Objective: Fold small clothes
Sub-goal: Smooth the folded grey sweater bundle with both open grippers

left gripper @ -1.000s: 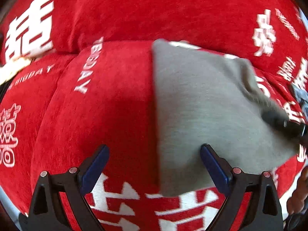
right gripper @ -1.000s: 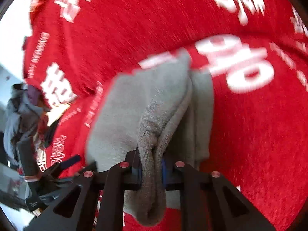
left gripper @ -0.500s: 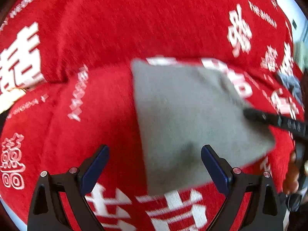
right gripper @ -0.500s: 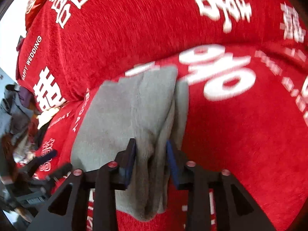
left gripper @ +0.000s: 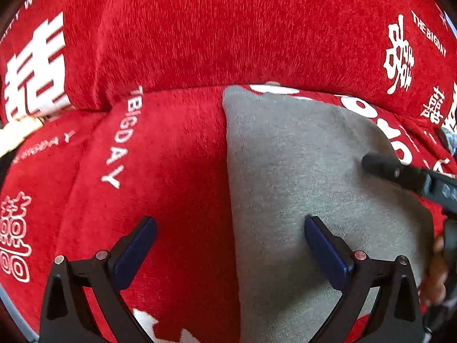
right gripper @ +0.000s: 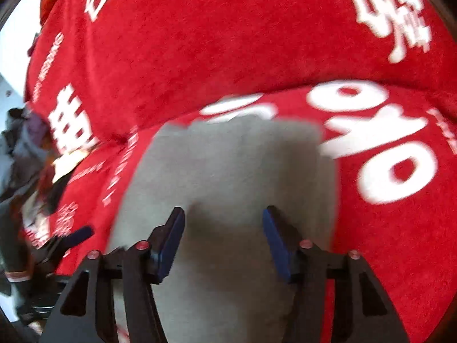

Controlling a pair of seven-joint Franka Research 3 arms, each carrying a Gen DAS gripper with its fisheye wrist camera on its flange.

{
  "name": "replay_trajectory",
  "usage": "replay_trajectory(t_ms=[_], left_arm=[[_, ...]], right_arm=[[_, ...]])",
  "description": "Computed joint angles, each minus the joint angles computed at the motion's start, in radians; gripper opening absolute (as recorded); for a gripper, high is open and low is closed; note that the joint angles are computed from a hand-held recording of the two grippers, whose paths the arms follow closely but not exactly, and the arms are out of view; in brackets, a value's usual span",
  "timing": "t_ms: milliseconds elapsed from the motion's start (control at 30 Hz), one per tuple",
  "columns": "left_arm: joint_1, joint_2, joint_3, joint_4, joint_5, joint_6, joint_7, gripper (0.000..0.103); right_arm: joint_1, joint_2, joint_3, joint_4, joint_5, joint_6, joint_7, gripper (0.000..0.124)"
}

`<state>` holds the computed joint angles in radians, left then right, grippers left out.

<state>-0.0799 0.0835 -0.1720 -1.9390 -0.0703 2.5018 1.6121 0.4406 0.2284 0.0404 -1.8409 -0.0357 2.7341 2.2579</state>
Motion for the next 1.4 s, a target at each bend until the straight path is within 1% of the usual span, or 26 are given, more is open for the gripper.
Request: replay_trajectory(t_ms=[33,67,100,133,167,200,267,333,367,433,500,533,567,633,700,767,800,867,900,967,1033,1067,1133,1200,1267,1400], left_arm=[[0.000,0.006,0.000,0.014,-0.005,-0.018,0.001,0.103],[0.001,0.014,-0.001,0.035,-0.008,-0.034,0.003,0.103],[0.001,0.020,-0.002,0.049,-0.011,-0.040,0.003,0.103],[0.001,0.029,-0.002,0.068,-0.012,-0.041,-0.001,0.103],[-0.001,0.041,-0.002,0.091,-0.005,-0.040,-0.018,0.103],[-0.002,0.053,-0.002,0.111,0.003,-0.043,-0.035,0.103],[-0.006,0.087,-0.004,0.150,0.029,-0.061,-0.057,0.103],[-0.019,0.117,-0.002,0.170,0.094,-0.085,-0.086,0.103],[-0.015,0.119,-0.006,0.158,0.091,-0.074,-0.080,0.103],[0.002,0.098,-0.013,0.116,0.051,-0.038,-0.063,0.103],[0.020,0.080,-0.020,0.096,-0.007,-0.049,-0.029,0.103],[0.030,0.071,-0.022,0.092,-0.042,-0.065,-0.002,0.103],[0.040,0.054,-0.023,0.081,-0.083,-0.083,0.030,0.103],[0.046,0.000,-0.014,0.029,-0.118,-0.069,0.058,0.103],[0.050,-0.060,-0.001,-0.031,-0.191,-0.040,0.131,0.103],[0.042,-0.093,0.013,-0.067,-0.223,-0.018,0.163,0.103],[0.036,-0.100,0.018,-0.077,-0.217,-0.010,0.162,0.103],[0.027,-0.089,0.024,-0.077,-0.159,-0.017,0.120,0.103],[0.024,-0.082,0.026,-0.081,-0.143,-0.016,0.104,0.103],[0.024,-0.083,0.031,-0.105,-0.183,-0.001,0.121,0.103],[0.027,-0.092,0.037,-0.121,-0.237,-0.012,0.145,0.103],[0.027,-0.098,0.040,-0.128,-0.254,-0.030,0.163,0.103],[0.026,-0.121,0.043,-0.151,-0.248,-0.047,0.186,0.103],[0.022,-0.148,0.049,-0.176,-0.246,-0.053,0.212,0.103],[0.015,-0.175,0.061,-0.189,-0.283,-0.066,0.258,0.103],[0.001,-0.172,0.071,-0.148,-0.338,-0.057,0.264,0.103]], right_arm=[[-0.004,-0.008,-0.002,-0.005,0.009,-0.007,0.007,0.055],[0.006,-0.021,-0.016,-0.006,-0.021,-0.030,0.042,0.055],[0.027,-0.031,-0.038,0.003,-0.098,-0.075,0.102,0.058],[0.064,-0.046,-0.067,0.025,-0.239,-0.155,0.197,0.058],[0.073,-0.048,-0.066,0.041,-0.310,-0.186,0.238,0.059],[0.073,-0.062,-0.058,0.039,-0.356,-0.193,0.255,0.062],[0.060,-0.072,-0.028,0.046,-0.373,-0.183,0.256,0.067],[0.055,-0.059,0.001,0.069,-0.365,-0.194,0.238,0.070],[0.053,-0.055,0.009,0.073,-0.360,-0.206,0.222,0.070],[0.067,-0.034,0.019,0.088,-0.373,-0.254,0.221,0.070],[0.086,-0.014,0.025,0.093,-0.383,-0.347,0.215,0.071],[0.110,-0.029,0.016,0.068,-0.459,-0.346,0.264,0.071],[0.125,-0.048,0.015,0.054,-0.508,-0.368,0.294,0.072],[0.129,-0.073,0.034,0.054,-0.516,-0.438,0.299,0.072],[0.135,-0.104,0.051,0.050,-0.550,-0.480,0.336,0.072],[0.138,-0.120,0.067,0.053,-0.605,-0.489,0.372,0.072],[0.140,-0.116,0.076,0.067,-0.628,-0.493,0.380,0.073],[0.146,-0.081,0.089,0.116,-0.641,-0.515,0.361,0.076],[0.150,-0.062,0.092,0.136,-0.631,-0.523,0.336,0.079],[0.151,-0.024,0.094,0.161,-0.560,-0.533,0.272,0.079],[0.157,0.001,0.088,0.166,-0.487,-0.573,0.251,0.079],[0.162,-0.003,0.083,0.146,-0.472,-0.573,0.262,0.079],[0.179,-0.033,0.076,0.096,-0.501,-0.547,0.298,0.079],[0.187,-0.049,0.082,0.093,-0.508,-0.570,0.298,0.079],[0.189,-0.073,0.087,0.083,-0.522,-0.566,0.306,0.080],[0.183,-0.092,0.094,0.098,-0.568,-0.536,0.355,0.080]])
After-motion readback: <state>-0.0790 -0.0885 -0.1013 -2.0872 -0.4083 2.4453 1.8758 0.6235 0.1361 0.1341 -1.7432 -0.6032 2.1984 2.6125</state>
